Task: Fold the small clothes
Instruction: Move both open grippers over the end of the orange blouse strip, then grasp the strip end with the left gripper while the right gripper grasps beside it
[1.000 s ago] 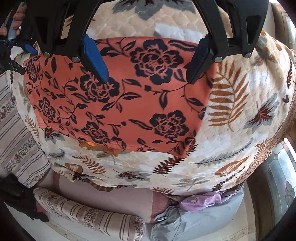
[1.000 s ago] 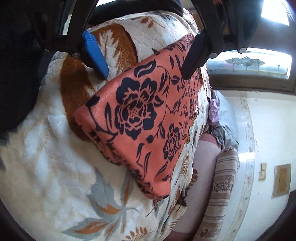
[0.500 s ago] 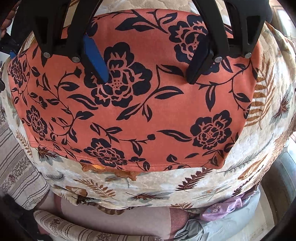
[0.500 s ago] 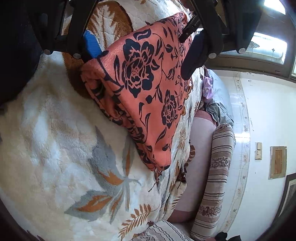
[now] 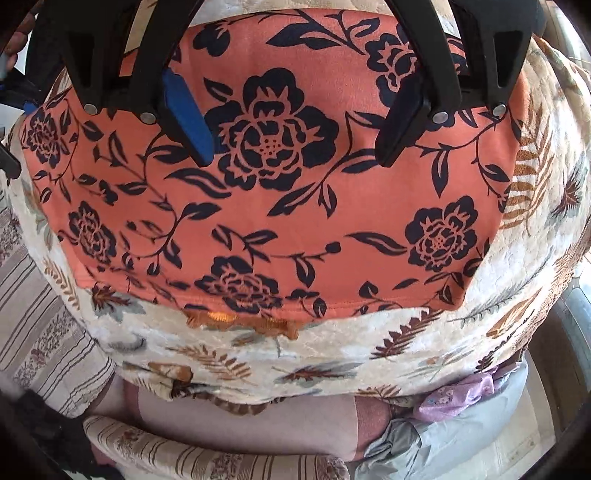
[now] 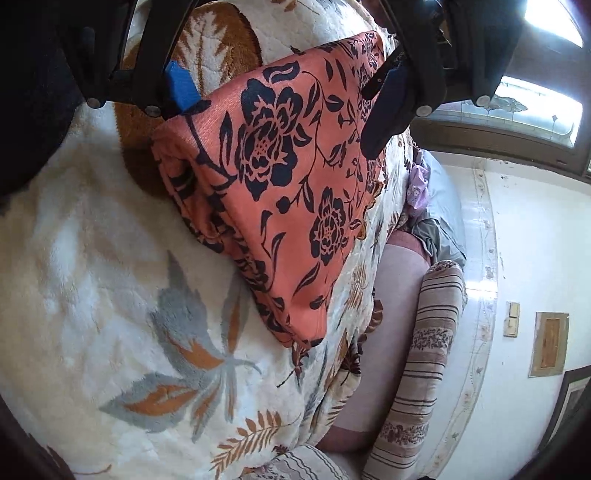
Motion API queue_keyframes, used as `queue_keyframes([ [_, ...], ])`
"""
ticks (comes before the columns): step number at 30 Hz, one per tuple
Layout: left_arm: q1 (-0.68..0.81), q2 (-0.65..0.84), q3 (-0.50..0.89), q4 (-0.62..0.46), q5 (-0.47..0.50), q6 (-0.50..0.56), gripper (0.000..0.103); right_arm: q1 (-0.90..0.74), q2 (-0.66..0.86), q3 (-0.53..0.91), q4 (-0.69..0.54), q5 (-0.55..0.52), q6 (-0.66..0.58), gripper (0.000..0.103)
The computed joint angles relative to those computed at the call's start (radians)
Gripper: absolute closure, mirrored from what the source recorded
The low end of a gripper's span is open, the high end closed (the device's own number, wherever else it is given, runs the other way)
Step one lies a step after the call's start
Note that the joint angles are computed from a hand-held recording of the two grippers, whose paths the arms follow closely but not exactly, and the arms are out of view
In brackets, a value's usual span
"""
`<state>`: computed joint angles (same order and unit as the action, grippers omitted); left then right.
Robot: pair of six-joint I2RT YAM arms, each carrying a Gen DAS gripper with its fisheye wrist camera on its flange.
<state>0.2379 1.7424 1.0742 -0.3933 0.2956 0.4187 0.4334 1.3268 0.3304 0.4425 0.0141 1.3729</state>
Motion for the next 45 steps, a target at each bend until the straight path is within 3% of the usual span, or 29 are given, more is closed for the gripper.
queue_keyframes([
  [4,-0.041,0.081,0.037,-0.023,-0.071,0.011,0.013,-0.016,0.073,0.024,0.037,-0.023,-0.016,0.024],
  [5,-0.041,0.067,0.009,0.022,-0.068,0.01,0.012,-0.021,0.094,0.029,0.035,-0.03,-0.007,0.029],
  [6,-0.04,0.055,0.007,0.02,-0.068,0.009,0.012,-0.021,0.096,0.028,0.027,-0.027,0.003,0.04],
  [9,-0.022,0.02,0.014,-0.004,-0.016,-0.008,0.012,-0.027,0.078,0.029,-0.007,-0.032,-0.019,0.051],
  [12,-0.022,0.004,-0.009,0.043,-0.007,-0.019,0.012,-0.035,0.083,0.028,-0.009,-0.043,-0.012,0.052],
  [14,-0.051,0.087,0.03,0.002,-0.059,0.01,0.012,-0.031,0.084,0.045,-0.035,-0.034,-0.021,0.05],
  [16,-0.057,0.063,-0.016,0.077,-0.069,0.03,0.009,-0.029,0.09,0.063,-0.059,-0.03,-0.032,0.05],
  [17,-0.058,0.055,0.001,0.04,-0.072,0.029,0.009,-0.03,0.087,0.071,-0.074,-0.031,-0.039,0.05],
  [18,-0.048,0.043,0.013,0.012,-0.048,0.022,0.009,-0.029,0.084,0.081,-0.093,-0.031,-0.05,0.051],
  [20,-0.024,-0.01,-0.025,0.054,0.005,0.015,0.009,-0.024,0.083,0.104,-0.133,-0.024,-0.072,0.052],
  [22,-0.027,-0.023,-0.064,0.117,-0.028,0.019,0.009,-0.024,0.091,0.118,-0.153,-0.023,-0.077,0.052],
  [24,-0.047,0.068,-0.018,0.07,-0.078,0.049,0.008,-0.026,0.098,0.119,-0.147,-0.02,-0.06,0.051],
  [25,-0.032,0.069,-0.039,0.116,-0.045,0.05,0.006,-0.028,0.103,0.125,-0.153,-0.022,-0.057,0.051],
  [28,-0.012,0.056,0.01,0.034,-0.013,0.033,0.007,-0.029,0.104,0.156,-0.2,-0.018,-0.088,0.049],
  [29,0.004,0.035,-0.001,0.051,0.014,0.021,0.007,-0.029,0.109,0.169,-0.221,-0.018,-0.102,0.05],
  [30,0.019,0.012,-0.022,0.086,0.03,0.015,0.007,-0.028,0.117,0.187,-0.248,-0.016,-0.116,0.055],
  [31,0.029,-0.002,-0.044,0.124,0.028,0.011,0.007,-0.027,0.125,0.21,-0.284,-0.014,-0.133,0.073],
  [32,0.036,0.0,-0.055,0.149,0.012,0.008,0.007,-0.03,0.134,0.229,-0.307,-0.02,-0.149,0.08],
  [34,0.028,0.094,0.004,0.087,-0.027,0.032,0.007,-0.038,0.157,0.274,-0.358,-0.024,-0.182,0.086],
  [36,0.032,0.092,-0.037,0.168,-0.006,0.074,0.005,-0.04,0.178,0.329,-0.407,-0.019,-0.207,0.088],
  [38,0.037,0.104,0.018,0.084,0.004,0.09,0.005,-0.032,0.175,0.38,-0.436,-0.003,-0.222,0.09],
  [41,0.113,0.149,0.144,-0.064,0.14,0.035,0.005,0.009,0.155,0.49,-0.484,0.049,-0.255,0.091],
  [45,0.279,0.205,0.3,-0.202,0.326,-0.062,0.005,0.158,0.268,0.816,-0.62,0.154,-0.418,0.091],
])
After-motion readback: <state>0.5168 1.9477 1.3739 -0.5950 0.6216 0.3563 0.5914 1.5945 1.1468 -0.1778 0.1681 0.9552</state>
